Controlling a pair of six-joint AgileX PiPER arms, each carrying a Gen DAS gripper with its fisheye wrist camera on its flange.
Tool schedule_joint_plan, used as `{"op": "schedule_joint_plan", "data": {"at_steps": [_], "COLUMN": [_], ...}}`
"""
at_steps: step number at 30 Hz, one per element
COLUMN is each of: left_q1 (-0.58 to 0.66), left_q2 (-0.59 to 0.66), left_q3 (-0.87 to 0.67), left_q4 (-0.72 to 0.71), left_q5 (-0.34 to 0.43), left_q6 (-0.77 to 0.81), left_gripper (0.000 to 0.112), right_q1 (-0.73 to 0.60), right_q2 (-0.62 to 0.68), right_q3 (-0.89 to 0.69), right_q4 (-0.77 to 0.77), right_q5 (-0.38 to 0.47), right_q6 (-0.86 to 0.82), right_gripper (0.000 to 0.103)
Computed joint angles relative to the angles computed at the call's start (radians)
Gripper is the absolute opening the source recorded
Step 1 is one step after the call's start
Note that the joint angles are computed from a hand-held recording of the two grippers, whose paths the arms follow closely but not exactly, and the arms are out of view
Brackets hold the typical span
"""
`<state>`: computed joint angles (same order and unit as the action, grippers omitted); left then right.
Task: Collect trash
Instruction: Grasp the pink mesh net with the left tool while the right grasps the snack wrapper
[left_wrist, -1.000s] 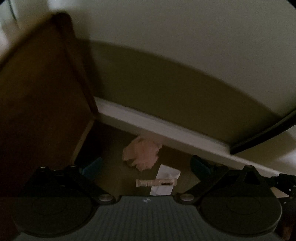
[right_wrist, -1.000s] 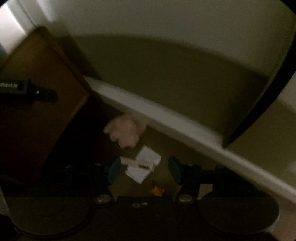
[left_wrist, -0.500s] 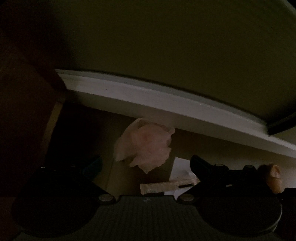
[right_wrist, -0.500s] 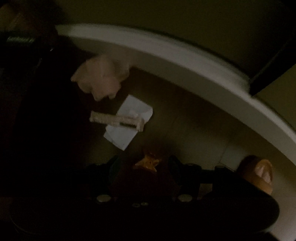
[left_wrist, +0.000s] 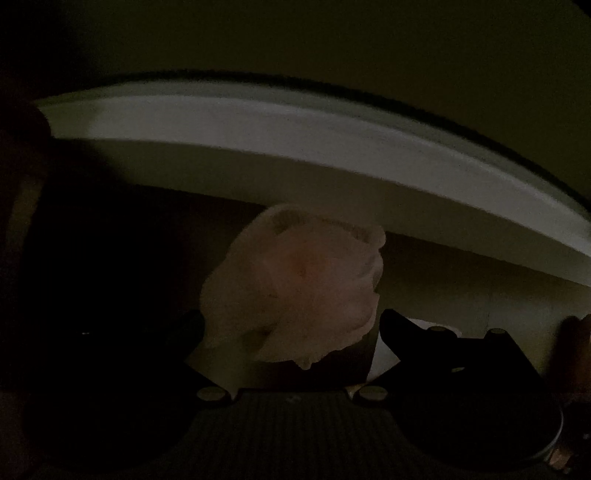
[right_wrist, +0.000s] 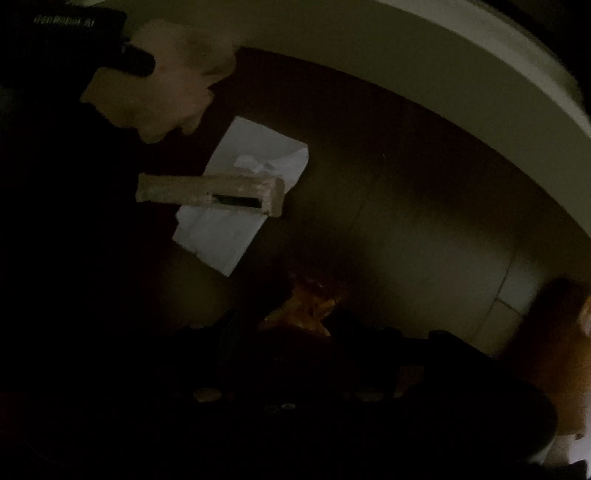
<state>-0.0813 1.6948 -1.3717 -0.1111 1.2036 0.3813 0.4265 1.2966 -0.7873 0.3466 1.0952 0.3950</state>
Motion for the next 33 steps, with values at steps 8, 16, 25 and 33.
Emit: {"op": "schedule_joint_plan", "data": {"at_steps": [8,16,25,33], "left_q1": [-0.002,0.011,0.023,0.026], "left_q2": [0.074,0.116,0.134,0.082], "left_q3": [0.01,-0.012,-0.04,-0.013], "left_q4": [-0.03,-0.034,-0.064,-0.074], "left_q5": [-0.044,-0.046,-0.016,0.005], "left_q6": [-0.034,-0.084,-0.103,-0.105], "left_gripper": [0.101,0.096,0.055,0.032], "right_q1": [-0.003,0.004,0.002,-0.014], "right_q2": [0.071,0.074,0.113,0.079], "right_q3": [0.013,0.025,0.019,-0.025], "right_q4": [0.016,0.024,0.021,-0.034], "right_q5": [-0.046,-0.052,-0.067,-0.009], "right_q6": [0.009,0.01,0.004,-0.002], "right_gripper": [0.056,0.054,0.027,0.023]}}
